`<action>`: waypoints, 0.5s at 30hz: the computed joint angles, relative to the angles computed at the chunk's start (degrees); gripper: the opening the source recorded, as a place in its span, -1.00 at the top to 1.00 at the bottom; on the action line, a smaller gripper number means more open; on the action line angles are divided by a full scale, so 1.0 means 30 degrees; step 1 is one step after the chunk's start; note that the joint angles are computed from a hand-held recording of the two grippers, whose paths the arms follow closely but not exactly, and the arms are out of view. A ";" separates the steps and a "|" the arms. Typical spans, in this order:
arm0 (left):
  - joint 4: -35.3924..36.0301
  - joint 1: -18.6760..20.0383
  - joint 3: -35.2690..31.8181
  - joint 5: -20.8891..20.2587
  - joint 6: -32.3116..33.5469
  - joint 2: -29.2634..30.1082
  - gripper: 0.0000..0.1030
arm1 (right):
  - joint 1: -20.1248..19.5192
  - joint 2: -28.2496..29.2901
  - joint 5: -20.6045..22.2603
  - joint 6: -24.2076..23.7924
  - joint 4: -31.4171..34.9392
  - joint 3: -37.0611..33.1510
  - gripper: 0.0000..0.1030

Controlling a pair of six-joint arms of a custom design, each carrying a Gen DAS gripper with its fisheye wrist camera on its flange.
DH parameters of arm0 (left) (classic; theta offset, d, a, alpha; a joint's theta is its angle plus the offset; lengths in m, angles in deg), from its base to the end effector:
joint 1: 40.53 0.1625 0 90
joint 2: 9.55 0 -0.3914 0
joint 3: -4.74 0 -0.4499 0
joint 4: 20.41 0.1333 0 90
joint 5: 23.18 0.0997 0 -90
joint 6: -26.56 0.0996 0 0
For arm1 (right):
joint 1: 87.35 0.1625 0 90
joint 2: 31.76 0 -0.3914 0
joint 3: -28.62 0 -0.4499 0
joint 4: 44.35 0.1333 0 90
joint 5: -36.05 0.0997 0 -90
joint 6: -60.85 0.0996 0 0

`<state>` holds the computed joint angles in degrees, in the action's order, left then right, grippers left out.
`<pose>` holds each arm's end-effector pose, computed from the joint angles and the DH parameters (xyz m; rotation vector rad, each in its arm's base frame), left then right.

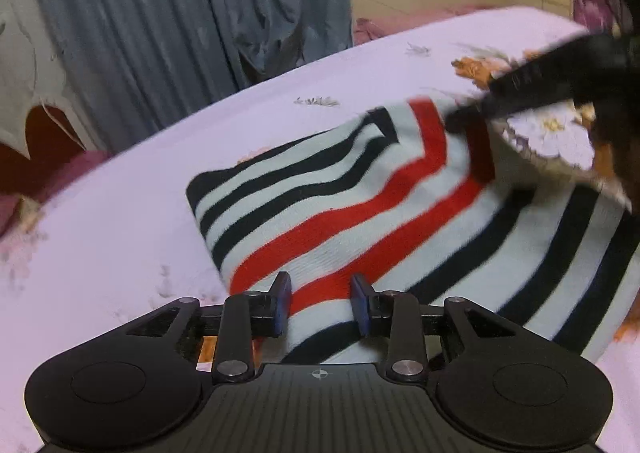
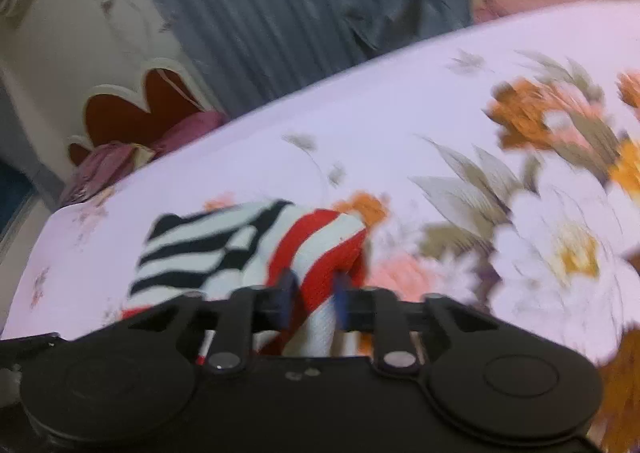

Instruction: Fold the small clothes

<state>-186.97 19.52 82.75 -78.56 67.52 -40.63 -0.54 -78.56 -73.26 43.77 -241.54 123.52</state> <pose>-0.2197 -0.7617 0.0139 1.2506 2.1027 -0.5690 0.0612 -0.7048 0.1502 0.0595 -2.3708 1.2465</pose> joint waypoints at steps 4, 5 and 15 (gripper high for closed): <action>0.0049 0.0143 0.0209 -0.0513 0.0519 -0.0248 0.34 | 0.0245 0.0813 -0.1808 -0.1818 0.0605 -0.0885 0.80; 0.0288 0.0150 0.0091 -0.0700 0.0459 -0.0234 0.34 | 0.0017 0.0919 -0.2514 -0.1055 0.1615 -0.1082 0.80; -0.0894 -0.0043 0.4410 -0.3548 -0.1949 -0.3779 0.34 | 0.0627 -0.3882 0.0298 -0.0258 0.0328 0.4965 0.31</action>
